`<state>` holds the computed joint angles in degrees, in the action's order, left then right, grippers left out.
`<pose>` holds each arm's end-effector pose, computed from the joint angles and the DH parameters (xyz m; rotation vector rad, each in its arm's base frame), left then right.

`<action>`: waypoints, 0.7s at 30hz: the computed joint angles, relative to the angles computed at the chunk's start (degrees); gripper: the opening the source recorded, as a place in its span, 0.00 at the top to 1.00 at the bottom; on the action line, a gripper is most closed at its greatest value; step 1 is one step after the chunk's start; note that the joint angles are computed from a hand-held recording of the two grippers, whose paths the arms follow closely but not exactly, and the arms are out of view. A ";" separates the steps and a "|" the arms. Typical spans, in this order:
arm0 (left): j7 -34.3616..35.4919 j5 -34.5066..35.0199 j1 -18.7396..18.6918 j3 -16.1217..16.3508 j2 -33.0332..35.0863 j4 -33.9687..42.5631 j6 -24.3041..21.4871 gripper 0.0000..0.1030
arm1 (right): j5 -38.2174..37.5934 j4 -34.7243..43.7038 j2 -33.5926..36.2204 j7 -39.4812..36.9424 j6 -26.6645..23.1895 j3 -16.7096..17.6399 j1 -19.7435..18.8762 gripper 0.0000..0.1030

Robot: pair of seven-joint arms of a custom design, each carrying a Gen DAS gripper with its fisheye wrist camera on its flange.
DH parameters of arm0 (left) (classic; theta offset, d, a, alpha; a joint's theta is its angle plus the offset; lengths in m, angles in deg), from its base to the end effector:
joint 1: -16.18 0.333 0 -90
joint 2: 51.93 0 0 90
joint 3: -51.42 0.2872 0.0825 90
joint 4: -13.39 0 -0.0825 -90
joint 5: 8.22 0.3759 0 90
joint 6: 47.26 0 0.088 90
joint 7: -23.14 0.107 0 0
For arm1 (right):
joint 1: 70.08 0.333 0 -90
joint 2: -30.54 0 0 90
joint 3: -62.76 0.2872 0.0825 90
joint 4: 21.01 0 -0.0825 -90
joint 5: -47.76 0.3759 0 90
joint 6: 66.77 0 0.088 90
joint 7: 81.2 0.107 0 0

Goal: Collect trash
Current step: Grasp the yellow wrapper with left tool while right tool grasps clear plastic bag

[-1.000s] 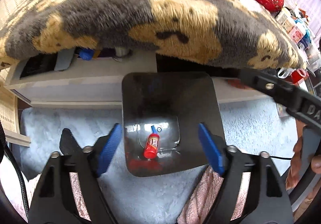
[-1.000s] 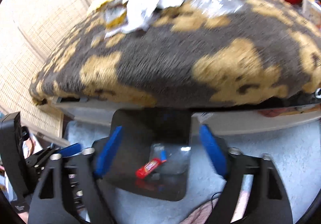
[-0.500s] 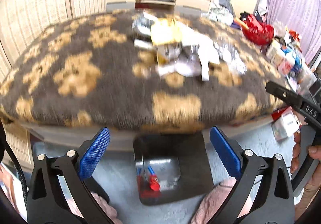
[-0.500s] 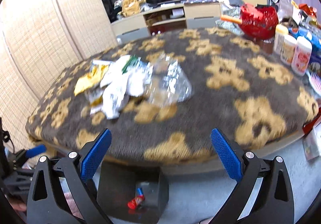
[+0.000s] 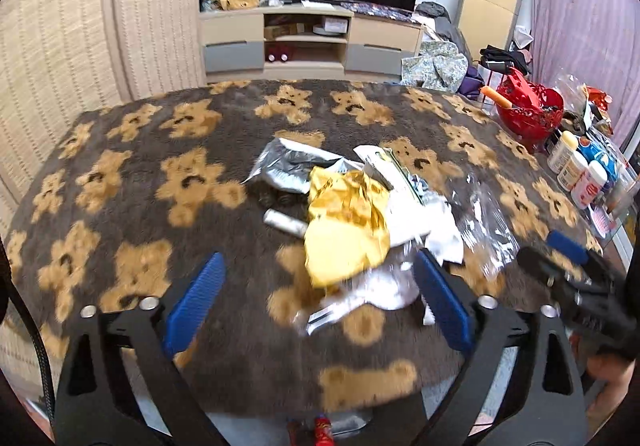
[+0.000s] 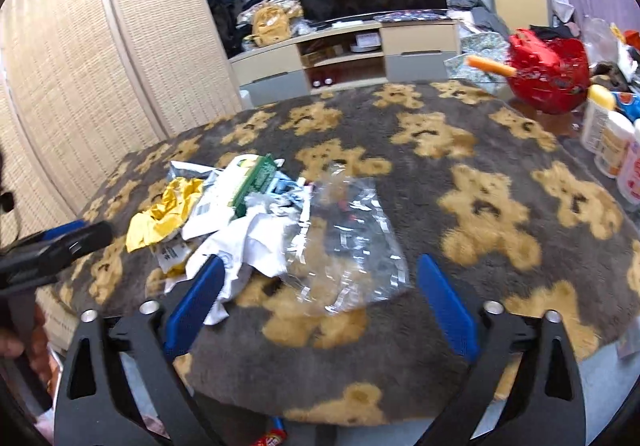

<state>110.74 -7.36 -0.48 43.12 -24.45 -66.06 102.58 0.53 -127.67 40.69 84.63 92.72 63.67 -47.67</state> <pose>0.6675 -0.2856 0.5035 -1.4999 2.1700 -0.9245 0.5705 0.2813 0.4735 -1.4385 1.8429 -0.6170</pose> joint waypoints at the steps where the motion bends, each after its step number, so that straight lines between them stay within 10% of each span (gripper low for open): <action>1: 0.34 -0.16 -0.05 -0.17 1.91 2.88 -1.47 0.18 | 1.18 0.53 0.82 -1.27 1.05 0.26 -0.40 0.16; 13: 2.31 -1.00 -2.36 -0.12 23.97 36.62 -17.40 0.47 | 10.16 6.28 8.37 -10.96 -0.83 -1.37 0.83 0.34; 21: 4.96 -3.58 -1.44 -1.21 23.92 36.34 -16.83 0.60 | 6.89 7.20 8.76 -8.70 -4.62 -3.24 2.43 0.82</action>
